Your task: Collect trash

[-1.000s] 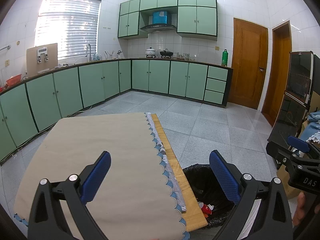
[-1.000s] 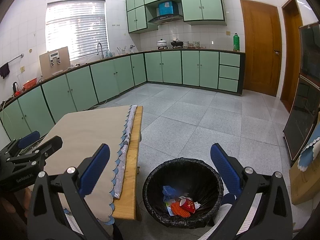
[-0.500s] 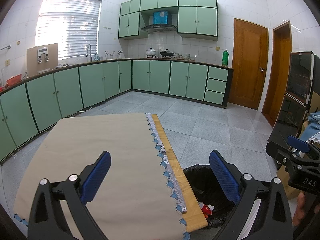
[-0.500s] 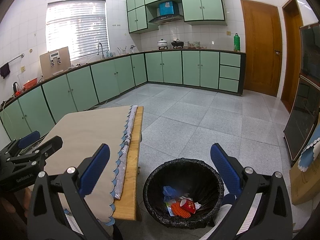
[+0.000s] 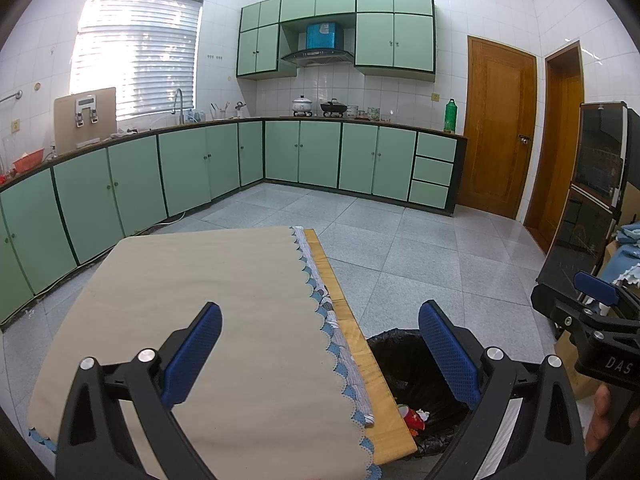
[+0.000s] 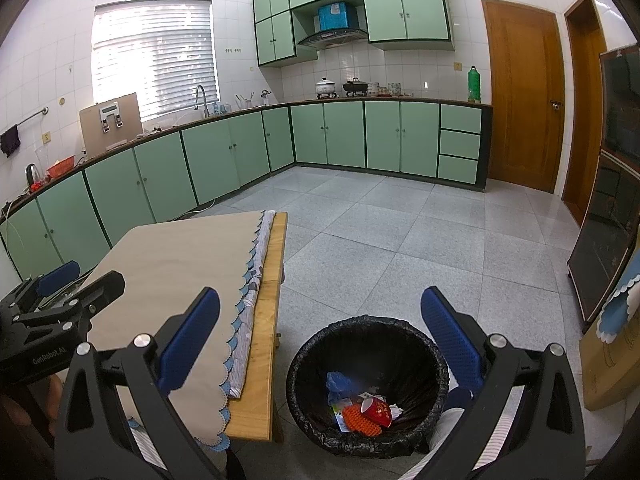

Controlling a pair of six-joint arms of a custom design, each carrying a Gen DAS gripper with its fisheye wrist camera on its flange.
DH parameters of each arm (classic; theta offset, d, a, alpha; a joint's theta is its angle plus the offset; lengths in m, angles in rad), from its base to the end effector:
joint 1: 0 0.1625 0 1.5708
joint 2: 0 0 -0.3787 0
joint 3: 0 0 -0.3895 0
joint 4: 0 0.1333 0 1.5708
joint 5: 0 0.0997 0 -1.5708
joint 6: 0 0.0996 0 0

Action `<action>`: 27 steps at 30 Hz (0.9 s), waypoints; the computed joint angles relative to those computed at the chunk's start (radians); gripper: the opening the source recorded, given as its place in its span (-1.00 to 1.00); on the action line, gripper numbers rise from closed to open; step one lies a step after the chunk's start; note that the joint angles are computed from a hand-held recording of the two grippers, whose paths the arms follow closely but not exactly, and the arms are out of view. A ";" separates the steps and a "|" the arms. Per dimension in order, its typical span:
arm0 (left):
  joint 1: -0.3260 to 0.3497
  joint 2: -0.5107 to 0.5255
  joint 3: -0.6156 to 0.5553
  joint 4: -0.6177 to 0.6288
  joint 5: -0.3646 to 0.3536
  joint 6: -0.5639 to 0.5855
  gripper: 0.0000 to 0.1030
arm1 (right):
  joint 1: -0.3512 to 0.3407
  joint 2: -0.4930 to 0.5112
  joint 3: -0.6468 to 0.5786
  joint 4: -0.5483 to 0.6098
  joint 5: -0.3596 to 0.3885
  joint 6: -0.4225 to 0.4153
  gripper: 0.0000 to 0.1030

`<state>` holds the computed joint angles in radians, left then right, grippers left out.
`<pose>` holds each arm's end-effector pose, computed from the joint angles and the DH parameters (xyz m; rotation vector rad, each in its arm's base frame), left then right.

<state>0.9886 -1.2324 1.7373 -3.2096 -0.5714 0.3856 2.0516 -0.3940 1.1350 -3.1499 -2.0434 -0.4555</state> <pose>-0.1253 -0.5851 0.3989 0.3013 2.0020 -1.3141 0.4340 -0.6417 0.0598 0.8784 -2.3246 1.1080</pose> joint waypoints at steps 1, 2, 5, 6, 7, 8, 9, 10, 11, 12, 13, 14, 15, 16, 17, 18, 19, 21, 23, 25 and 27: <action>0.000 0.000 0.000 0.000 0.000 0.000 0.88 | 0.000 0.001 -0.001 0.000 -0.001 0.000 0.90; 0.000 -0.001 0.000 0.004 0.000 -0.002 0.88 | 0.000 0.002 -0.002 0.001 -0.002 0.000 0.90; 0.000 -0.001 -0.001 0.002 0.000 -0.001 0.88 | 0.000 0.004 -0.010 0.010 0.000 0.001 0.90; 0.000 -0.001 -0.001 0.003 0.000 -0.002 0.88 | 0.000 0.004 -0.010 0.010 0.000 0.001 0.90; 0.000 -0.002 0.000 0.005 0.000 -0.002 0.88 | 0.000 0.004 -0.010 0.010 0.000 0.001 0.90; 0.000 -0.001 0.000 0.002 0.001 0.000 0.88 | 0.000 0.005 -0.012 0.011 0.000 0.000 0.90; 0.000 -0.001 -0.001 0.003 0.000 -0.001 0.88 | -0.001 0.005 -0.012 0.012 0.001 0.000 0.90; 0.000 -0.002 -0.001 0.006 0.000 -0.002 0.88 | -0.001 0.005 -0.013 0.012 0.001 0.000 0.90; 0.000 -0.002 -0.001 0.008 0.000 -0.003 0.88 | -0.001 0.005 -0.012 0.012 0.001 0.001 0.90; 0.000 -0.003 -0.002 0.012 0.001 -0.006 0.88 | -0.001 0.006 -0.015 0.014 0.000 0.002 0.90; 0.000 -0.003 -0.003 0.014 0.002 -0.007 0.88 | -0.003 0.005 -0.013 0.014 0.002 0.000 0.90; -0.001 -0.003 -0.004 0.015 0.003 -0.006 0.88 | -0.003 0.005 -0.014 0.015 0.003 0.000 0.90; -0.001 -0.004 -0.004 0.016 0.004 -0.006 0.88 | -0.003 0.005 -0.014 0.015 0.003 0.000 0.90; -0.001 -0.004 -0.004 0.017 0.004 -0.006 0.88 | -0.003 0.005 -0.015 0.015 0.002 0.000 0.90; 0.000 -0.002 -0.007 0.017 0.002 -0.006 0.88 | -0.004 0.005 -0.014 0.015 0.003 0.000 0.90; 0.000 -0.002 -0.007 0.018 0.002 -0.006 0.88 | -0.004 0.005 -0.014 0.015 0.003 0.000 0.90; 0.000 -0.002 -0.008 0.018 0.003 -0.004 0.88 | -0.004 0.006 -0.015 0.015 0.003 0.000 0.90; 0.001 -0.001 -0.009 0.019 0.003 -0.005 0.88 | -0.004 0.005 -0.014 0.016 0.002 0.001 0.90; 0.000 0.000 -0.009 0.019 0.004 -0.005 0.88 | -0.004 0.005 -0.015 0.017 0.002 0.001 0.90; 0.000 0.001 -0.009 0.017 0.005 -0.004 0.88 | -0.006 0.005 -0.012 0.015 0.003 0.000 0.90; 0.001 0.003 -0.010 0.016 0.007 -0.002 0.88 | -0.006 0.004 -0.012 0.016 0.004 0.001 0.90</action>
<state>0.9895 -1.2296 1.7270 -3.1936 -0.5648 0.3836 2.0457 -0.3898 1.1232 -3.1343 -2.0396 -0.4548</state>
